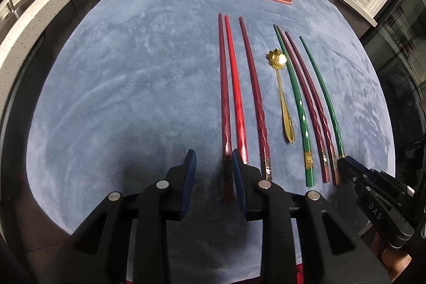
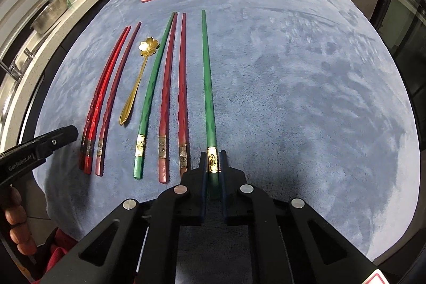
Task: Organize utensils
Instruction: 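Grasp a dark red chopstick with the left tool while the right tool grasps a green chopstick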
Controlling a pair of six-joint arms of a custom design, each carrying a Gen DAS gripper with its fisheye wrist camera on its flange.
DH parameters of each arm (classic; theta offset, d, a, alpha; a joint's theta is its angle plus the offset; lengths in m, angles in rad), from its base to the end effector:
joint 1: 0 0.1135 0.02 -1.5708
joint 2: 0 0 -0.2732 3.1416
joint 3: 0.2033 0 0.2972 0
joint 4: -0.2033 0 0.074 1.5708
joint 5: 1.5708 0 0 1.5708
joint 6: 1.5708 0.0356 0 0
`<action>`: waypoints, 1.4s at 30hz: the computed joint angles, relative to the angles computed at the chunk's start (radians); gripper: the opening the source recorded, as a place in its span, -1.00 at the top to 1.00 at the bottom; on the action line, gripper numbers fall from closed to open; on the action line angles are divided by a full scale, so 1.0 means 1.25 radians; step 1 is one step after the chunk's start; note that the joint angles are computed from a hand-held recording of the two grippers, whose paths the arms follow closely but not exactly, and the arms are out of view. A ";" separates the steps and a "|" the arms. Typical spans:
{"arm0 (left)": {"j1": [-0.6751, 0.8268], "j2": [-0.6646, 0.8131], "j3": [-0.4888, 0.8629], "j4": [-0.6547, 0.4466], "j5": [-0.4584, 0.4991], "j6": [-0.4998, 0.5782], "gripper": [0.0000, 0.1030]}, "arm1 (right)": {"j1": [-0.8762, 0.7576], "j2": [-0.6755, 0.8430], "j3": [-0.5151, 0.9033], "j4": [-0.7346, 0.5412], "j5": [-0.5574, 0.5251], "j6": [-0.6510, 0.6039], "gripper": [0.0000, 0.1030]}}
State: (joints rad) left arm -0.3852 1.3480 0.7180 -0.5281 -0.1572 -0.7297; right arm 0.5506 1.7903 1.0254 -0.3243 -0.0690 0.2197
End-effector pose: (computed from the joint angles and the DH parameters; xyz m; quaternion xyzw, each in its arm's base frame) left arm 0.2560 -0.0978 0.1569 -0.1831 0.9586 -0.0428 0.2140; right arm 0.3241 0.2018 0.1248 -0.1680 0.9560 0.1206 0.2083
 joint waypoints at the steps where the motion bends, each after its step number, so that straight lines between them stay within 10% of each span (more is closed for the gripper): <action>1: 0.000 0.000 -0.001 0.000 0.002 0.000 0.48 | -0.001 -0.001 -0.001 0.001 -0.001 0.001 0.86; 42: 0.007 0.003 -0.016 0.015 0.009 -0.009 0.87 | -0.004 -0.016 -0.012 0.007 0.007 0.001 0.86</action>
